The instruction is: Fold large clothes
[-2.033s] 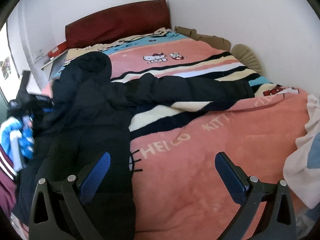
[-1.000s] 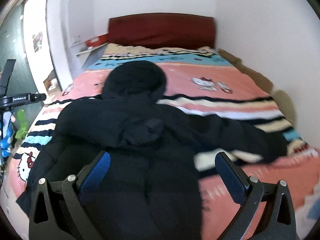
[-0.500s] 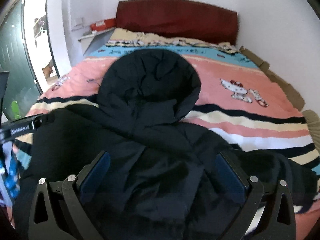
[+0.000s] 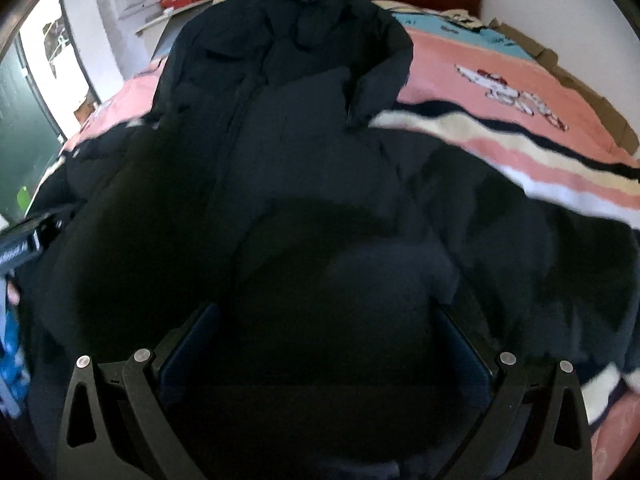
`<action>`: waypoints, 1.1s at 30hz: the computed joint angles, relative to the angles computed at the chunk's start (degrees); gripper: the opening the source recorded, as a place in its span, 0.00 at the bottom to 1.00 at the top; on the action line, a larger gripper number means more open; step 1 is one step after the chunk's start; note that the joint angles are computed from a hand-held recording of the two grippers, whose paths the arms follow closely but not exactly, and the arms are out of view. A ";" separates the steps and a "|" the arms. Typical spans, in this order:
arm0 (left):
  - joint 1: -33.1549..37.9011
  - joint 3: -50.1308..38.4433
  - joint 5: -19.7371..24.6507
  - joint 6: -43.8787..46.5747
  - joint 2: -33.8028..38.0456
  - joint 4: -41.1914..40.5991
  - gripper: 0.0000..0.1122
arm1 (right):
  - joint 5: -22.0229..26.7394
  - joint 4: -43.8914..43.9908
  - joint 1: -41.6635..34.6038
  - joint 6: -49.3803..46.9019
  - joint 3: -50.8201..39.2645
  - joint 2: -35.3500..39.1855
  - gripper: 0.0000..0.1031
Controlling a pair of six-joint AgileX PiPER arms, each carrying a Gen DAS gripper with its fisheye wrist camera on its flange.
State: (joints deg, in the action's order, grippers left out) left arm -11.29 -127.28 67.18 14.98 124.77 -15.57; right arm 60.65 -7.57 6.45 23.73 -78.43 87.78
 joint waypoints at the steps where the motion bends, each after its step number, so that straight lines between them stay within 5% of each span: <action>1: -0.07 2.45 -0.49 1.02 -1.44 -0.15 0.46 | 0.00 1.27 -0.22 -0.41 1.96 -1.72 0.99; 6: -1.55 8.46 -3.09 2.30 -4.94 3.48 0.46 | -1.03 1.58 -0.39 0.03 7.34 -6.41 0.99; 10: 0.34 11.22 -4.43 4.46 -8.82 -1.38 0.46 | 2.64 -3.54 2.28 2.38 3.59 -6.01 0.99; 15: -0.37 15.52 -7.85 2.08 -10.36 3.57 0.46 | 1.14 -6.59 3.33 4.51 2.10 -8.34 0.99; 21: -3.04 24.32 -16.46 0.26 -13.24 8.22 0.47 | -0.55 -4.71 1.67 3.17 6.44 -5.03 0.99; 26: -4.12 25.33 -15.14 -3.20 -15.55 12.12 0.47 | 2.51 -3.61 1.62 1.17 4.45 -3.71 0.99; 33: -1.87 38.64 -16.52 -3.60 -29.61 8.48 0.47 | 8.48 -3.20 3.45 3.82 7.42 -13.99 0.99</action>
State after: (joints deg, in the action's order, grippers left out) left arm -13.16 -88.64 50.66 11.37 95.17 -7.09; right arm 69.13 -10.77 9.90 27.55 -71.01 73.78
